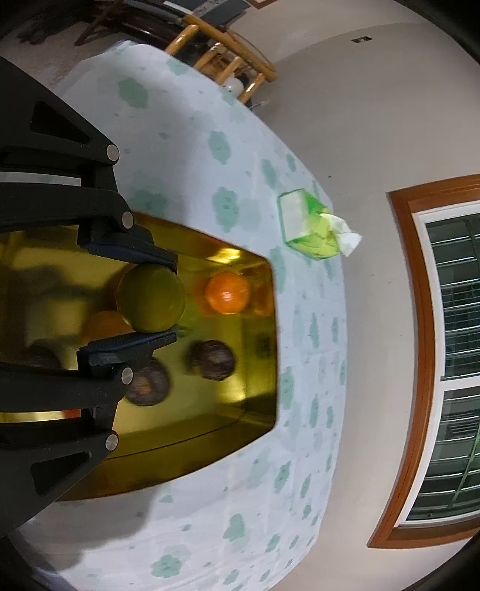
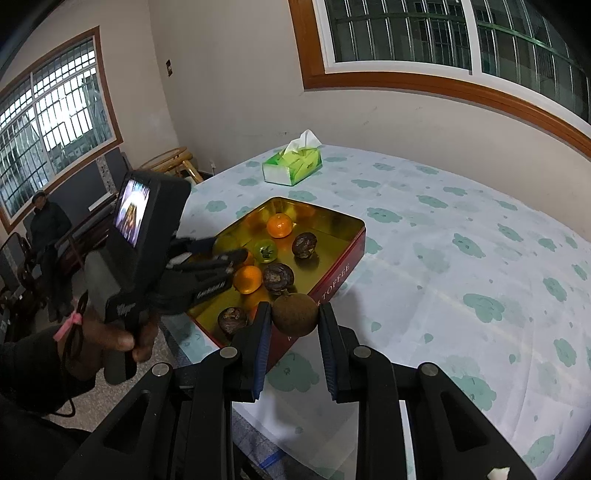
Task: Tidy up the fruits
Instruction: 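Lower the lime into the tray and open the left gripper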
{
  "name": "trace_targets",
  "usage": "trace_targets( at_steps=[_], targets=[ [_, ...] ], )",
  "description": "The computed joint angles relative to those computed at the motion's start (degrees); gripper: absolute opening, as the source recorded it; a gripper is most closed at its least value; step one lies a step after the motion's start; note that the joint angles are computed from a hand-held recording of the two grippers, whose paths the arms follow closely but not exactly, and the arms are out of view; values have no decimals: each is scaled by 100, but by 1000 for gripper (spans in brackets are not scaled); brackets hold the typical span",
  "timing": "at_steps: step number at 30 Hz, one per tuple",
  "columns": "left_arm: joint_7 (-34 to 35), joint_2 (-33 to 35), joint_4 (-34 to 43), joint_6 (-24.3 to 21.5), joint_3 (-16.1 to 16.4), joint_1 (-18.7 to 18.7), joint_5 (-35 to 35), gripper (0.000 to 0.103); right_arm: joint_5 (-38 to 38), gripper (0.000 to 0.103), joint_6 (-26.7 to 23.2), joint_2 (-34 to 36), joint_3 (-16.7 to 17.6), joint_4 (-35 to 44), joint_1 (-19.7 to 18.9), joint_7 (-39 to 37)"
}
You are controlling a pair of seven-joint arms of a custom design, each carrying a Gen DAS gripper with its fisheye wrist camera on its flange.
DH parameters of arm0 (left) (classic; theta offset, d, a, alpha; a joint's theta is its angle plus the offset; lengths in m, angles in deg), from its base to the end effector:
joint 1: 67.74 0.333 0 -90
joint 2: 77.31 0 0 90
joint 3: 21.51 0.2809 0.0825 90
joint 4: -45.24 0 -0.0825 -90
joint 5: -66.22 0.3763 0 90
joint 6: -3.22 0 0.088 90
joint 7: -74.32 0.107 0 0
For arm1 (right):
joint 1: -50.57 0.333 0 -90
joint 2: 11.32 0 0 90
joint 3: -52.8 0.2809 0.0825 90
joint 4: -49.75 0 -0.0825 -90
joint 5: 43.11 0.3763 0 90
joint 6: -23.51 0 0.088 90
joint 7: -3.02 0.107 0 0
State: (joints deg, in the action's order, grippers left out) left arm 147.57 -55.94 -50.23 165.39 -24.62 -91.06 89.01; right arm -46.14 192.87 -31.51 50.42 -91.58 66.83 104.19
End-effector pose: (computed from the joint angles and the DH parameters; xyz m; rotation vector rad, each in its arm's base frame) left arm 0.6098 -0.3197 0.4528 -1.2824 2.1275 -0.8130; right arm 0.4689 0.1184 0.4953 -1.7545 1.6016 -0.5882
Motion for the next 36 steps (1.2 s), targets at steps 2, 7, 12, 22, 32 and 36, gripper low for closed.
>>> trace_targets(
  at_steps=[2,7,12,22,32,36],
  targets=[
    [-27,205,335,-82,47,-53,43,36,7,24,0,37,-7,33,9,-20],
    [160,587,940,-411,-16,-58,-173,37,-14,24,-38,143,22,142,-15,-58],
    [235,658,1008,-359,58,-136,-207,55,-183,24,-103,222,133,241,-138,36],
    [-447,291,395,270,439,-281,374,67,-473,24,-242,545,284,607,-254,35],
    [136,85,17,704,124,127,-183,74,-777,24,-335,1025,408,1098,-285,16],
    [101,13,-136,1054,336,-2,-160,85,-751,24,-383,1186,399,1249,-276,-42]
  ],
)
